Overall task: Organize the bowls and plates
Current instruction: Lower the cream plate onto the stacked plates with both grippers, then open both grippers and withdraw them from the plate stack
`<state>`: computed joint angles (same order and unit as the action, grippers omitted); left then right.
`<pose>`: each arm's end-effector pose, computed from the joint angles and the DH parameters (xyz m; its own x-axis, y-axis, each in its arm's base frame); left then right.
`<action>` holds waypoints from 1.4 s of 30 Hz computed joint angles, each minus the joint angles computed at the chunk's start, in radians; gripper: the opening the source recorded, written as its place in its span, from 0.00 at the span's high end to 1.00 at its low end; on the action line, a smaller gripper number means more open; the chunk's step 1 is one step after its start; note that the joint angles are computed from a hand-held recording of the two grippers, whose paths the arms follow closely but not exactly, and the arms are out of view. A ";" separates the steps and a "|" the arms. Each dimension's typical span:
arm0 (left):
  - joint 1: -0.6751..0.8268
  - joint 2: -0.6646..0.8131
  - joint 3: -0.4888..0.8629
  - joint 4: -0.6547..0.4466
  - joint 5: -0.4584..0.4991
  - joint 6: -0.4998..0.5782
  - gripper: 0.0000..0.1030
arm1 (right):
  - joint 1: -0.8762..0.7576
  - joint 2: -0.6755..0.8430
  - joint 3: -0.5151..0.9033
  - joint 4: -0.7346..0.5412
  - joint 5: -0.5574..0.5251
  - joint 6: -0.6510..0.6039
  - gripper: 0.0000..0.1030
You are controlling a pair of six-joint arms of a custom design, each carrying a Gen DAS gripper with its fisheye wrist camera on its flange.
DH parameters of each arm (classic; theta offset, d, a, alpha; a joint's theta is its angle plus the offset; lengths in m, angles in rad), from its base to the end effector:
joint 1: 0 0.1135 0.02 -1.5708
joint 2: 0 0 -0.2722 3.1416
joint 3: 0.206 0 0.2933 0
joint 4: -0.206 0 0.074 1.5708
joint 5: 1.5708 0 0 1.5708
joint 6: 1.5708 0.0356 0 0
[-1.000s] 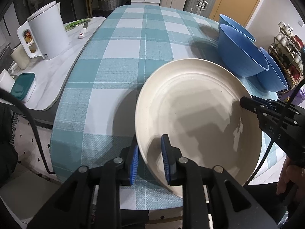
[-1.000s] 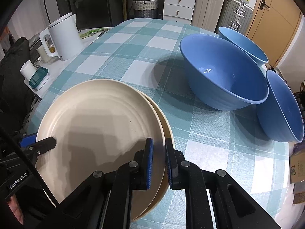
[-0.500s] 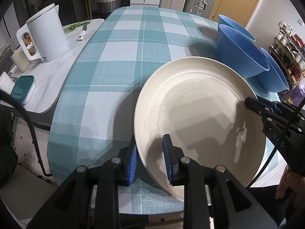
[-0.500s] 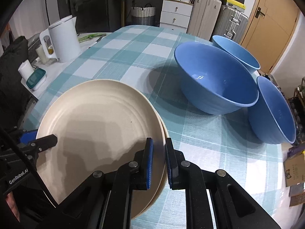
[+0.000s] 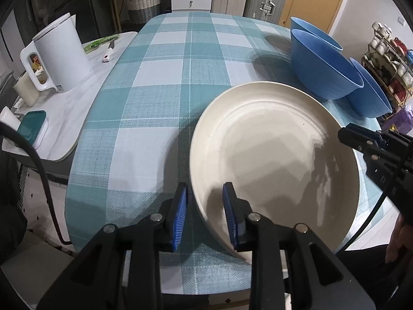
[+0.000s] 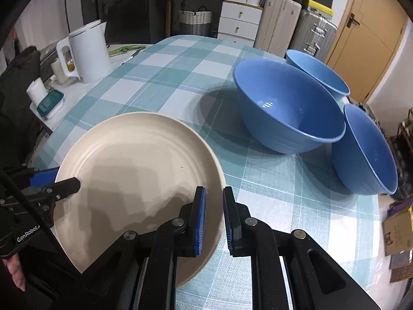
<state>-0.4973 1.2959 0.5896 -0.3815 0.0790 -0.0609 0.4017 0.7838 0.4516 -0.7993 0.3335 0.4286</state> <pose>0.2222 -0.1238 0.1378 -0.8078 0.3695 -0.4593 0.4595 0.8828 -0.0980 0.1555 0.0534 0.1713 -0.8579 0.0622 -0.5100 0.1267 0.9876 -0.0927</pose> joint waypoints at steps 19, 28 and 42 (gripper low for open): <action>0.072 0.029 -0.042 0.101 0.122 0.019 0.57 | -0.331 -0.140 -0.167 0.124 -0.420 -0.090 0.50; 0.040 0.014 -0.047 0.102 0.087 0.035 0.57 | -0.209 -0.063 -0.160 0.185 -0.424 0.012 0.49; 0.085 0.075 -0.001 0.118 0.051 0.003 0.57 | -0.078 0.176 -0.082 0.358 -0.329 0.166 0.49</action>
